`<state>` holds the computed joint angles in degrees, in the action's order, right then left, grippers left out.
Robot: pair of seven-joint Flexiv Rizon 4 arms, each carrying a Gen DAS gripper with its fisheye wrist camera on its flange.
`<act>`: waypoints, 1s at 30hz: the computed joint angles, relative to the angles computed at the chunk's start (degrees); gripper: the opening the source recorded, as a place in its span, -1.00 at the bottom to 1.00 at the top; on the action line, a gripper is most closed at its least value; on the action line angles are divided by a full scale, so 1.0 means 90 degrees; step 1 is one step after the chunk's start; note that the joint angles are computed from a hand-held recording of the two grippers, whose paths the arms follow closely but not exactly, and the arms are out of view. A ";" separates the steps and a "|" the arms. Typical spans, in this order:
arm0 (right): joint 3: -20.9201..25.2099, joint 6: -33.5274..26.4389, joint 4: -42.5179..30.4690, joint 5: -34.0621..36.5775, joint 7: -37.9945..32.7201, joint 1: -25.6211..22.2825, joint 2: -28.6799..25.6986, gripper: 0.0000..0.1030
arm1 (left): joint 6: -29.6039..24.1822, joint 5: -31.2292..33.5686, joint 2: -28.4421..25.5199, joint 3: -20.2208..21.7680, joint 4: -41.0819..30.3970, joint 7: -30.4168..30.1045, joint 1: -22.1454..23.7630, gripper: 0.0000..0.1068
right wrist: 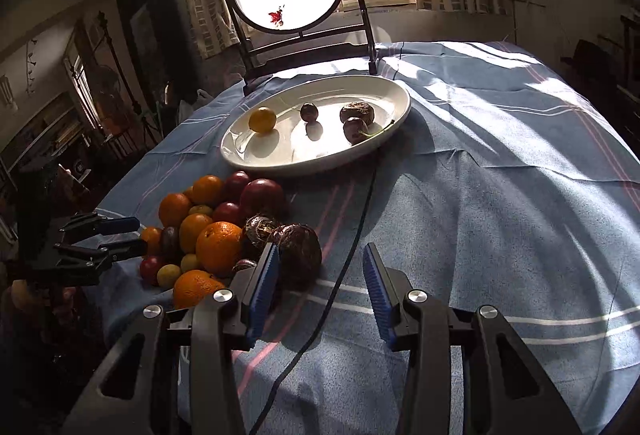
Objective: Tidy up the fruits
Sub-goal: 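Grasp a tangerine with the left tool while the right tool grasps another tangerine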
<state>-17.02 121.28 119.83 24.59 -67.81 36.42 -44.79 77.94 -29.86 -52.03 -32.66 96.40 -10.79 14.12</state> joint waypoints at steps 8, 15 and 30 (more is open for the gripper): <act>0.0256 0.0184 0.0227 -0.0213 -0.0282 0.0016 0.0149 -0.15 | 0.0233 0.0263 0.0008 -0.0417 0.0399 0.0426 0.0321 -0.39; 0.0527 0.0223 0.0216 -0.0464 -0.0599 -0.0065 0.0242 -0.15 | 0.0152 0.0178 -0.0026 -0.0718 0.0556 0.0560 0.0689 -0.39; 0.0481 0.0029 0.0156 -0.0423 -0.0703 0.0083 0.0289 -0.15 | -0.0639 -0.0265 -0.0272 -0.0137 -0.0248 0.0279 0.0083 -0.37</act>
